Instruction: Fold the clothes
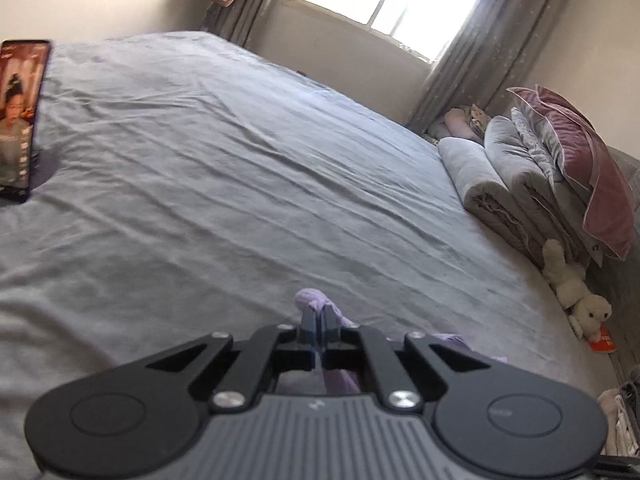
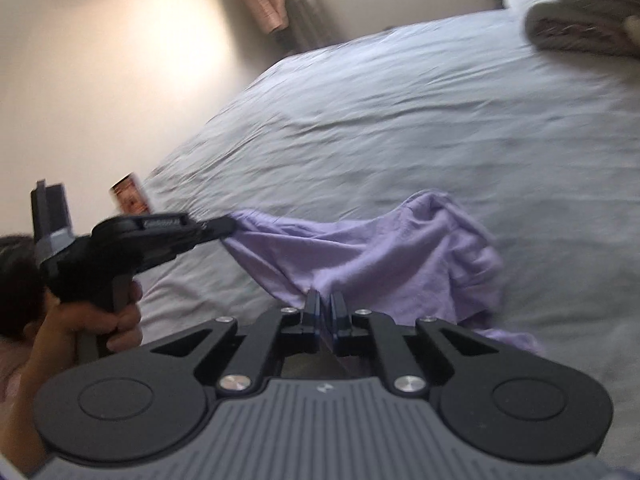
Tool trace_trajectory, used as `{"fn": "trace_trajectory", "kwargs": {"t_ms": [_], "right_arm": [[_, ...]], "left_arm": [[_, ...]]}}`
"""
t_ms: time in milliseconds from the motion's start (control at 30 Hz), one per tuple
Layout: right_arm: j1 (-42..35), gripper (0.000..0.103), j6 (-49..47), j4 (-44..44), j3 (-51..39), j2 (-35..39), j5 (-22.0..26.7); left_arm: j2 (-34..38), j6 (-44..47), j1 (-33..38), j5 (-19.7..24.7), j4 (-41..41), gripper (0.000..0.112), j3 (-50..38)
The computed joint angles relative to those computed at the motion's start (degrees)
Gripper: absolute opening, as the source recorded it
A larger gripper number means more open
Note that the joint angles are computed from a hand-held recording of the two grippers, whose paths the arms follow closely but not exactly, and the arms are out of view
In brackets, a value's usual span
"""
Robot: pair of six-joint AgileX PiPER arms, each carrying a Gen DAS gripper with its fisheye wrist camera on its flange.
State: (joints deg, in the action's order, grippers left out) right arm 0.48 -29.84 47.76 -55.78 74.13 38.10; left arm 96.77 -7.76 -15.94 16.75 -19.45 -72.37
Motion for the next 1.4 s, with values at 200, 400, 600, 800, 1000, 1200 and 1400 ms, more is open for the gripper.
{"fn": "trace_trajectory", "kwargs": {"t_ms": [200,400,600,800,1000,1200,1400], "right_arm": [[-0.41,0.007,-6.21,7.02,-1.99,1.54,6.15],[1.93,0.007,-1.51,3.08,-3.63,3.35,3.41],[4.52,0.039,12.27,-10.79,-5.11,5.69,-2.74],[4.84,0.045,21.11,-20.03,-3.64,5.26,-7.25],[5.57,0.045,20.80,-19.58,-3.05,4.37,-10.58],[9.67,0.049,32.61,-32.74,-4.50,6.12,-15.38],[13.05,0.049,53.76,-56.30,-7.10,11.13,-18.64]], "left_arm": [[-4.84,5.40,3.67,3.94,-3.70,0.002,3.72],[-3.28,10.94,6.28,11.30,-9.16,0.002,3.64],[-0.69,10.92,6.75,15.13,-10.29,0.015,1.28],[-0.09,11.62,5.36,11.75,-8.03,0.050,0.42],[3.29,8.81,5.80,16.11,-6.70,0.050,-2.98],[2.28,10.34,6.52,16.53,-8.32,0.050,-1.08],[2.59,10.67,7.02,16.86,-9.62,0.044,-0.74]]}}
